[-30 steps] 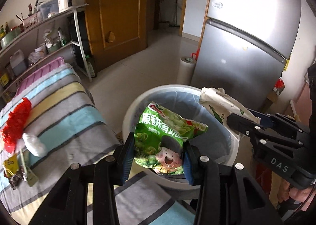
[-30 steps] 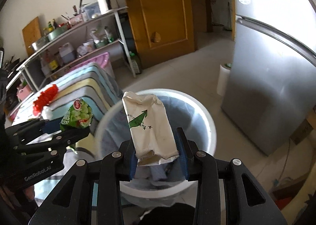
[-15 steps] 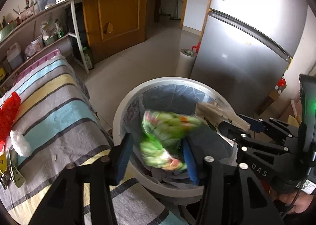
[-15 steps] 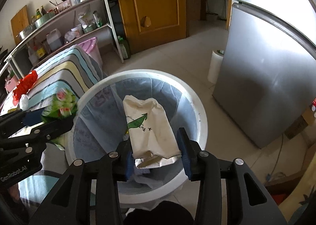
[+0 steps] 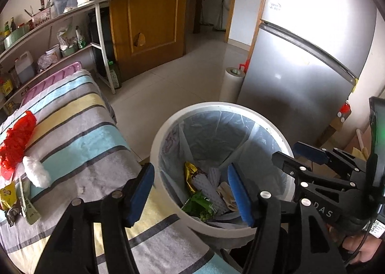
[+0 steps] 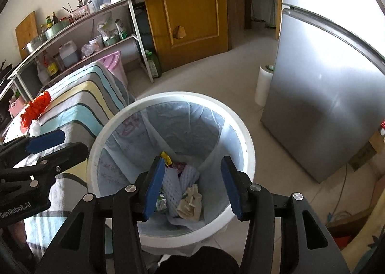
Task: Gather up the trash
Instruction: 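Withdraw both open tools from the bin back toward the table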
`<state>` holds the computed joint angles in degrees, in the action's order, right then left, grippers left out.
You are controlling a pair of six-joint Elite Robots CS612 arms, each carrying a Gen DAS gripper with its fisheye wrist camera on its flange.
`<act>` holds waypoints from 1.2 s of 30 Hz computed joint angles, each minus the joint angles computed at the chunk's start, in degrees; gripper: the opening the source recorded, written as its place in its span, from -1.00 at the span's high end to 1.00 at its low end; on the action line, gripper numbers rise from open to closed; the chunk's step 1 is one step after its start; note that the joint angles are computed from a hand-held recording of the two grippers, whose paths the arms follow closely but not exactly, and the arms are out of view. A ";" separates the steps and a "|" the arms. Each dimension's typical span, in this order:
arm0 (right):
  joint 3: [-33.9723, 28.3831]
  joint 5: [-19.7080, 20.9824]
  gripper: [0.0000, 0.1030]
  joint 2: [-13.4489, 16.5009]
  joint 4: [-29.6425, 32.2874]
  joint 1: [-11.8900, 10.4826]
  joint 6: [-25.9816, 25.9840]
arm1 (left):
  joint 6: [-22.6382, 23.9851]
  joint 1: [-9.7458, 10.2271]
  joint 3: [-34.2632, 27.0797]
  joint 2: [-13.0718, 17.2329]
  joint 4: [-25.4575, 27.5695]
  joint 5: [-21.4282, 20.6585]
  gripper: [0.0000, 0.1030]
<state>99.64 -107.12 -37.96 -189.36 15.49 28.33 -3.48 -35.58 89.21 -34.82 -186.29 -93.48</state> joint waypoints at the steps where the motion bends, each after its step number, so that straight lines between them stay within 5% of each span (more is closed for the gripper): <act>1: 0.07 0.00 0.04 -0.07 -0.51 0.14 0.03 | 0.02 0.03 0.26 -0.14 -0.26 0.43 -0.29; 20: -4.05 2.35 0.04 0.93 -5.62 3.56 -5.52 | -4.66 3.45 6.88 -2.96 -8.16 6.68 -0.32; 36: -14.12 9.18 0.03 4.94 -0.29 6.05 -11.76 | -11.42 8.75 10.04 -3.66 -10.10 12.54 -0.34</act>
